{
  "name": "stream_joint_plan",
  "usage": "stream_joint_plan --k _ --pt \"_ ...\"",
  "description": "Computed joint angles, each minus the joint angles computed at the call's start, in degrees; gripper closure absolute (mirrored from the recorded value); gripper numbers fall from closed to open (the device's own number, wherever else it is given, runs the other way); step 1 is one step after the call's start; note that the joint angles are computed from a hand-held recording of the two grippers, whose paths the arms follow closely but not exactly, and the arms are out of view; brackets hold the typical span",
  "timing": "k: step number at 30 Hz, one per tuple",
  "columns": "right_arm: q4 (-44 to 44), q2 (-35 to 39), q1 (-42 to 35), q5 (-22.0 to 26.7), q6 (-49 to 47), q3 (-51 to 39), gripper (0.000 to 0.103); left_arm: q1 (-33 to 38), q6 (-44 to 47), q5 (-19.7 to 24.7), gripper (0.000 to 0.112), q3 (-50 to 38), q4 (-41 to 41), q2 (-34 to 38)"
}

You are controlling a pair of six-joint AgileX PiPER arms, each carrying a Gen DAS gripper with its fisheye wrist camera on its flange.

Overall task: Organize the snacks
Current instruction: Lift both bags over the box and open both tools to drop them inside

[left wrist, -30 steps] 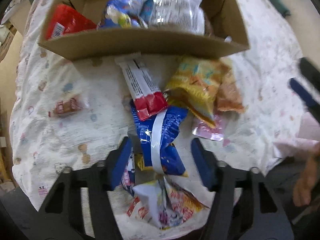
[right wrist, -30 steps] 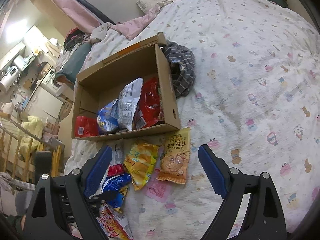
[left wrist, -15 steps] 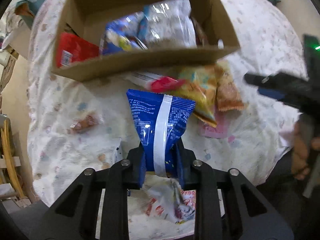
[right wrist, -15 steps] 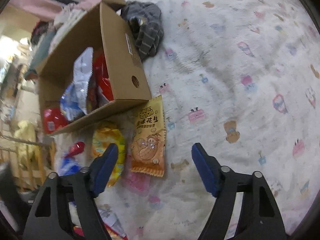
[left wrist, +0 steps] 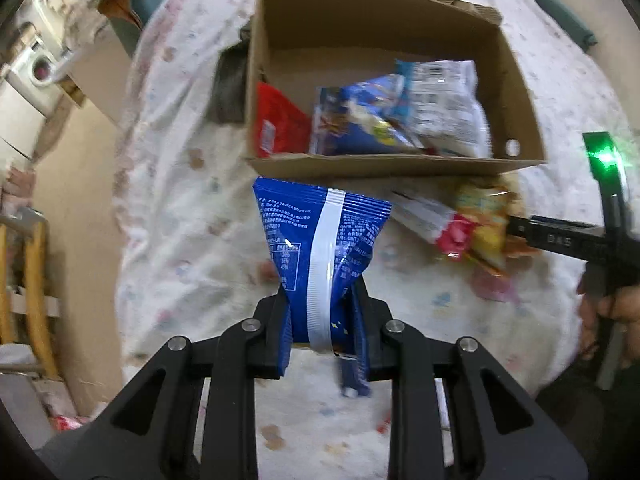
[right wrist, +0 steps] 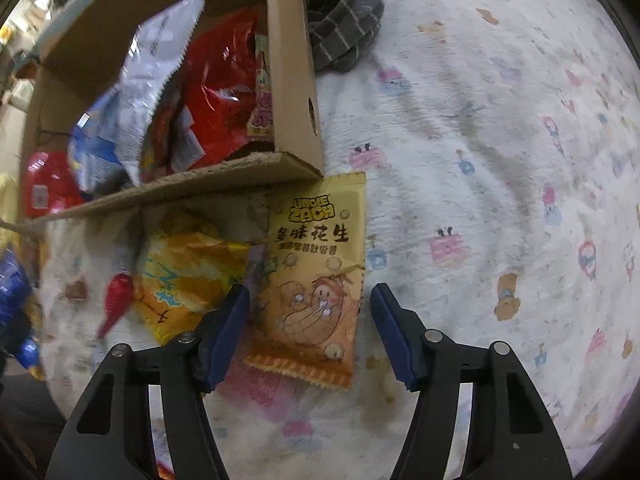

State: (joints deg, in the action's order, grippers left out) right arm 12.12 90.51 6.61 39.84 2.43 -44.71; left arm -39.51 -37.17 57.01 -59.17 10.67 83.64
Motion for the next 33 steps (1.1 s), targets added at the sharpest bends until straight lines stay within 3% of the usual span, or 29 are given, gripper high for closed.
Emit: stream_joint_plan --k 3,7,8,14,22,33 --pt "-1.5 2.8 2.1 -0.4 2.4 -1.4 0.038 2.0 2.2 -1.2 0.091 0.3 -3.9 1.1" --pt "-2.7 4.8 3.3 -2.1 3.8 -1.5 0.039 0.4 -0.4 -2.1 0.091 0.3 -1.5 1.7" --pt "-2.4 4.7 3.1 -2.5 3.3 -1.3 0.047 0.3 -0.4 -2.6 0.091 0.6 -1.7 1.5" --pt "4.0 0.5 -1.6 -2.0 -6.4 0.9 0.070 0.4 -1.3 -3.4 0.091 1.1 -2.4 1.2" --pt "11.6 -12.3 -10.7 3.1 -20.6 8.5 0.072 1.2 -2.2 -4.1 0.091 1.9 -2.8 0.8" --pt "16.2 -23.4 -25.2 13.3 -31.0 9.2 0.072 2.5 -7.5 -4.3 0.091 3.9 1.7 -0.1"
